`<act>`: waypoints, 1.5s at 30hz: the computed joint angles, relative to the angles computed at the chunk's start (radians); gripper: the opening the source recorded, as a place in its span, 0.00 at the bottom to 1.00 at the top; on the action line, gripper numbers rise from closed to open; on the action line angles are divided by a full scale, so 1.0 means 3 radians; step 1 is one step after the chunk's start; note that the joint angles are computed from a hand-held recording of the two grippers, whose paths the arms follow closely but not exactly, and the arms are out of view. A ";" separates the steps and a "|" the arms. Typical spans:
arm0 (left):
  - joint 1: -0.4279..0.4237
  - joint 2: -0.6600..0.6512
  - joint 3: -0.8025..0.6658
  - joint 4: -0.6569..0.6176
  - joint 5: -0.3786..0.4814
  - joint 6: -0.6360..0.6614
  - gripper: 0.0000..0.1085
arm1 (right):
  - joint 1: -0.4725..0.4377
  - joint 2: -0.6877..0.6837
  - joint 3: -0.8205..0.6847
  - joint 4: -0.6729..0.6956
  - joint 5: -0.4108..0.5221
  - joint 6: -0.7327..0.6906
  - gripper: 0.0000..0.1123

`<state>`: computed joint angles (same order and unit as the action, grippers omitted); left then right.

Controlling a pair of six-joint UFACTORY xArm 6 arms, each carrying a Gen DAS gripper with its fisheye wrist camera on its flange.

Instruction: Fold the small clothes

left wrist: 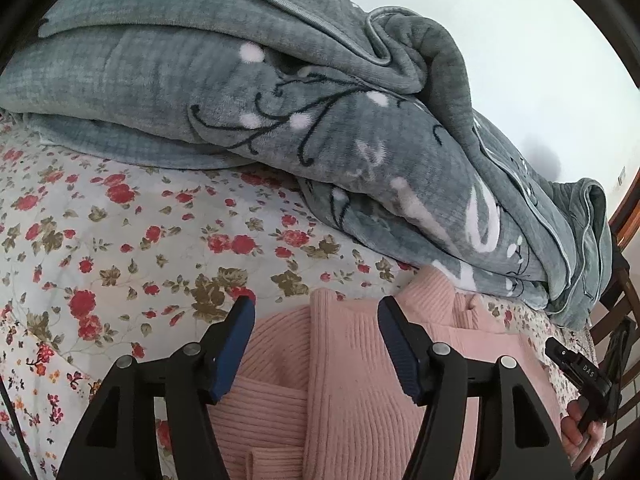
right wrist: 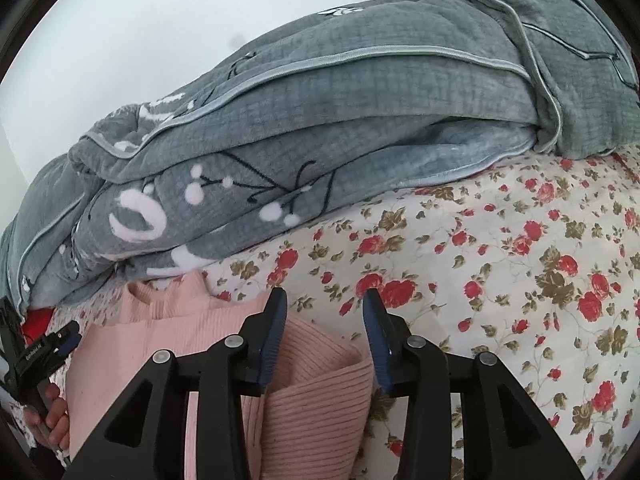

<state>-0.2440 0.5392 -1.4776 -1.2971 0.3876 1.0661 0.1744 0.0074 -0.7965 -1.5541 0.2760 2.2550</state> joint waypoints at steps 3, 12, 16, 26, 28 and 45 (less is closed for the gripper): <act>-0.0076 -0.0047 0.0072 -0.0052 -0.0205 0.0122 0.58 | 0.0078 -0.0020 0.0005 0.0048 0.0114 -0.0087 0.36; -0.0333 -0.0102 0.0222 0.0114 -0.0906 0.0277 0.58 | 0.0148 -0.0224 0.0166 0.0964 0.0031 -0.0911 0.39; -0.0312 -0.0110 0.0219 0.0065 -0.0883 0.0292 0.58 | 0.0351 -0.0432 0.0327 0.1369 0.0198 -0.1272 0.45; -0.0336 -0.0162 0.0253 -0.0050 -0.0898 0.0432 0.58 | 0.0701 -0.0671 0.0678 0.2205 0.0252 -0.1799 0.53; -0.0299 -0.0219 0.0270 -0.0134 -0.0816 0.0493 0.58 | 0.0760 -0.0715 0.0716 0.2292 0.0289 -0.1823 0.54; 0.0602 -0.0896 0.0937 0.0720 0.1158 -0.0534 0.66 | 0.0566 -0.0524 0.0804 0.1843 -0.0420 -0.1239 0.74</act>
